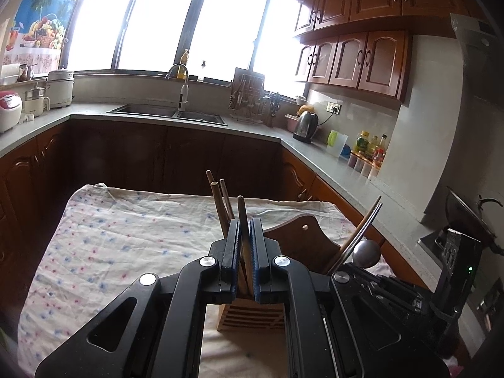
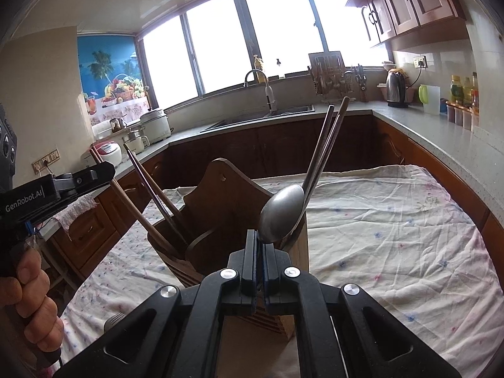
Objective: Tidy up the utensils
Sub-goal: 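Lower the spoon and chopstick into the holder and open both grippers, then pull both grippers back from the holder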
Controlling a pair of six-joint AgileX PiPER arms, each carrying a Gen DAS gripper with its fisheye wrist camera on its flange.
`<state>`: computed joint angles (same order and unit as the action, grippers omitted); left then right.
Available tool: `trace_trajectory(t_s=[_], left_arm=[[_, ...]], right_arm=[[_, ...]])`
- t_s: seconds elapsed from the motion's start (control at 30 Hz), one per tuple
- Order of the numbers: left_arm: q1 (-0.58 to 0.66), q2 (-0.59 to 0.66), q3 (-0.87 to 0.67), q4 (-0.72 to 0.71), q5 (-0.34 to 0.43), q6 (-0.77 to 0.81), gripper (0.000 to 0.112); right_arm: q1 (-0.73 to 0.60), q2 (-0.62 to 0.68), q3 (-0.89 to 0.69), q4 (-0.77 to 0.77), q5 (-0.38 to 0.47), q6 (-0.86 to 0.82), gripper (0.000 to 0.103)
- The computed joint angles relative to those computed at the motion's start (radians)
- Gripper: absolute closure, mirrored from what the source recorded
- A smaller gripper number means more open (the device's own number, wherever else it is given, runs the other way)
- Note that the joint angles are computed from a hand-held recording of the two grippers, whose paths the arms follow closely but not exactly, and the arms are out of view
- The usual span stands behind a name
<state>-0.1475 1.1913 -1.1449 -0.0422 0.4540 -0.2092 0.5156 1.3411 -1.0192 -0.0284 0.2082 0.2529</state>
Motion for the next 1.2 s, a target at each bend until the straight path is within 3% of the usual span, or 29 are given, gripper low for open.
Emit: trace_trajectory(t_s=[0.07, 0.2, 0.43, 0.53, 0.6, 0.73, 0.8, 0.87, 0.93, 1.03, 1.1, 1.2], left_arm=[[-0.017, 0.002, -0.005, 0.050, 0.004, -0.038, 0.106], [0.011, 0.010, -0.016, -0.045, 0.022, 0.035, 0.106], [-0.003, 0.018, -0.039, -0.024, 0.060, -0.002, 0.103], [-0.004, 0.010, -0.035, -0.053, 0.067, 0.019, 0.089], [-0.028, -0.002, -0.031, 0.006, 0.067, -0.035, 0.074], [-0.048, -0.030, -0.016, 0.021, 0.072, -0.058, 0.066], [-0.056, -0.042, -0.006, 0.041, 0.075, -0.087, 0.058], [-0.057, -0.057, 0.009, 0.035, 0.080, -0.091, 0.058], [-0.053, -0.073, 0.024, 0.022, 0.089, -0.092, 0.054], [-0.056, -0.113, 0.058, 0.049, 0.094, -0.131, 0.040], [-0.061, -0.141, 0.078, 0.091, 0.105, -0.184, 0.024], [-0.085, -0.189, 0.109, 0.212, 0.132, -0.317, 0.015]], right_arm=[[-0.002, 0.001, -0.003, 0.009, 0.004, -0.006, 0.100], [-0.011, -0.002, -0.005, 0.069, 0.013, -0.057, 0.100], [-0.014, -0.010, -0.011, 0.048, 0.029, -0.033, 0.095], [-0.019, -0.016, -0.008, 0.060, 0.037, -0.044, 0.095], [-0.019, -0.023, -0.004, 0.059, 0.044, -0.041, 0.095], [-0.023, -0.048, 0.014, 0.063, 0.052, -0.032, 0.093], [-0.023, -0.066, 0.026, 0.028, 0.053, 0.008, 0.088], [-0.030, -0.081, 0.036, 0.052, 0.054, -0.011, 0.076], [-0.035, -0.092, 0.046, 0.036, 0.056, 0.007, 0.074], [-0.057, -0.114, 0.071, 0.136, 0.057, -0.079, 0.069], [-0.063, -0.133, 0.092, 0.157, 0.052, -0.092, 0.061], [-0.063, -0.169, 0.126, 0.155, 0.039, -0.084, 0.044]])
